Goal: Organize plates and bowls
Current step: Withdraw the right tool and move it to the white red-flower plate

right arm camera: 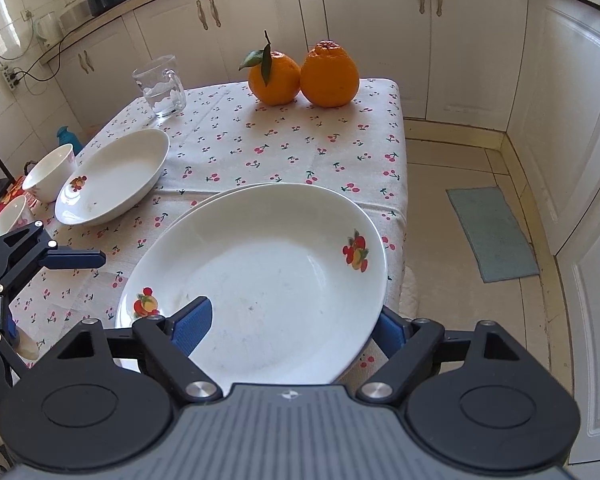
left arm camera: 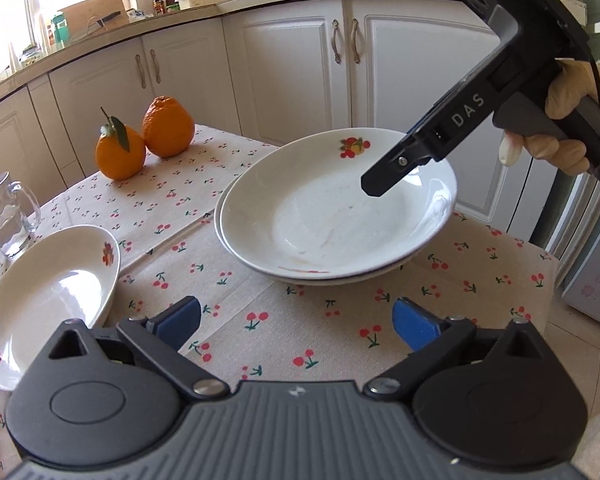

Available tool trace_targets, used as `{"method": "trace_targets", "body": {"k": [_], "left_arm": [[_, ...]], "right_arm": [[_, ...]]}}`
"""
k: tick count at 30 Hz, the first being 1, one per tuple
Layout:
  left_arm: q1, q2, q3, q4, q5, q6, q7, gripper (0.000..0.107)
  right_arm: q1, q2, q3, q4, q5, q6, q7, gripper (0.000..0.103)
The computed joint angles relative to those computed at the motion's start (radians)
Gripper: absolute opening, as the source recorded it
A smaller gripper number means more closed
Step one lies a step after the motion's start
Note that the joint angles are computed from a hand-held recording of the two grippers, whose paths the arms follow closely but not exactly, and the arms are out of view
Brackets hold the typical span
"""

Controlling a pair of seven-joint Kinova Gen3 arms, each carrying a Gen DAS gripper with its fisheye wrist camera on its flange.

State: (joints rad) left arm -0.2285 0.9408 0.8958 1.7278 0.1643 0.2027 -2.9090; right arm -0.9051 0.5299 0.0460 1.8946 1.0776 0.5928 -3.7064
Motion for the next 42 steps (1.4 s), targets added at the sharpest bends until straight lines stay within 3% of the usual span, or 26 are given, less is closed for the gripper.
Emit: {"method": "trace_targets", "body": {"k": [9, 15, 21, 27, 31, 35, 42], "left_arm": [[-0.063, -0.010, 0.025, 0.053, 0.005, -0.054, 0.038, 0.102], [-0.102, -0.005, 0.050, 0.083, -0.051, -0.089, 0.089, 0.102], [-0.161, 0.006, 0.099, 0.132, -0.107, -0.172, 0.159, 0.102], [-0.173, -0.024, 0.080, 0.177, -0.139, -0.286, 0.268, 0.102], [-0.133, -0.060, 0.013, 0.190, -0.129, -0.364, 0.357, 0.102], [-0.014, -0.110, -0.138, 0.166, -0.056, -0.436, 0.458, 0.102], [0.125, -0.109, -0.313, 0.057, -0.008, -0.364, 0.581, 0.102]], "right_arm": [[-0.003, 0.022, -0.017, -0.045, -0.092, 0.064, 0.088, 0.091], [-0.053, 0.014, -0.006, -0.053, -0.048, 0.098, 0.078, 0.100], [-0.080, 0.010, -0.026, -0.075, 0.013, 0.138, 0.055, 0.101], [-0.093, 0.024, -0.055, -0.137, 0.014, 0.209, 0.112, 0.103], [-0.100, 0.035, -0.065, -0.172, 0.014, 0.220, 0.160, 0.103], [-0.100, 0.046, -0.065, -0.199, 0.012, 0.205, 0.205, 0.103], [-0.073, 0.069, -0.044, -0.235, -0.024, 0.137, 0.302, 0.103]]}}
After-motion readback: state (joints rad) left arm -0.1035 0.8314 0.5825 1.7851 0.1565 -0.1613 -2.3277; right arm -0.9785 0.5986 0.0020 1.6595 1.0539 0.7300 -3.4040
